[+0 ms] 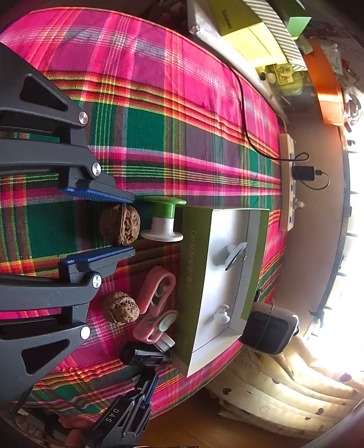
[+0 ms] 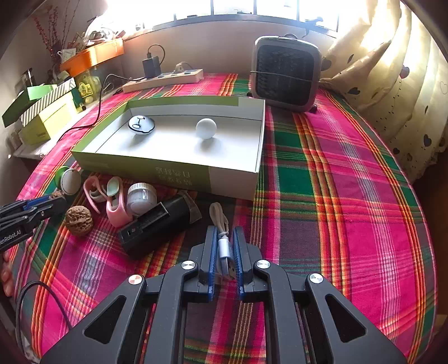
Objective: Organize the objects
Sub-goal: 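Grasp the white USB cable with the right gripper while the left grasps a walnut, then carry the cable and walnut in both grippers into the white box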
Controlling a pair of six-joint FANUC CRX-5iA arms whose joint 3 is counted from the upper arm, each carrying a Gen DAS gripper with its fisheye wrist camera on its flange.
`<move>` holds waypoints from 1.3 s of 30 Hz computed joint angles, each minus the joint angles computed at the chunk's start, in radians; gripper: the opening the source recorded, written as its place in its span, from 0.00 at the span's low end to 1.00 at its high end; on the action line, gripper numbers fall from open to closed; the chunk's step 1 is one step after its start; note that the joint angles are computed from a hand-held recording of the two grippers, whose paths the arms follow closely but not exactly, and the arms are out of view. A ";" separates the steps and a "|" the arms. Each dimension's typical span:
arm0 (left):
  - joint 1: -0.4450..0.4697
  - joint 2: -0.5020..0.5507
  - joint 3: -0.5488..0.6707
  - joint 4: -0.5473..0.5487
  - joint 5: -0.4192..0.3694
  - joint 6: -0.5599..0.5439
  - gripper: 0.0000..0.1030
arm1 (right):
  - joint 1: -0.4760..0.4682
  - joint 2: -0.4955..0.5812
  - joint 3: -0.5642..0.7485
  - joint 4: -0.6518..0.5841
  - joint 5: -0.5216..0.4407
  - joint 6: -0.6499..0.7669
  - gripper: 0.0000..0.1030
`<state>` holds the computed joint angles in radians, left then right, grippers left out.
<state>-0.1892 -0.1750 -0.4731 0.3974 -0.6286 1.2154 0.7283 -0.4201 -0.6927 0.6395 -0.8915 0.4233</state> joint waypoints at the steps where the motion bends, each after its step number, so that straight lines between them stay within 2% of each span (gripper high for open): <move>1: -0.001 -0.002 0.000 -0.003 0.000 0.000 0.28 | 0.002 -0.002 -0.002 0.001 -0.001 -0.001 0.12; 9: -0.009 -0.032 -0.004 -0.013 0.018 -0.006 0.28 | 0.012 -0.026 -0.011 0.016 -0.015 -0.017 0.12; 23: -0.019 -0.048 0.005 0.037 0.036 -0.066 0.28 | 0.021 -0.065 -0.012 0.056 -0.007 -0.046 0.12; 32: -0.033 -0.010 0.058 0.048 0.043 -0.085 0.28 | -0.003 -0.048 0.013 0.073 0.013 -0.031 0.12; 39: -0.053 0.041 0.119 0.020 0.044 -0.079 0.28 | -0.062 -0.006 0.059 0.075 0.060 0.034 0.12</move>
<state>-0.2425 -0.1336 -0.3545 0.4169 -0.5846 1.1367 0.6664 -0.4261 -0.6338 0.7144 -0.8311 0.4577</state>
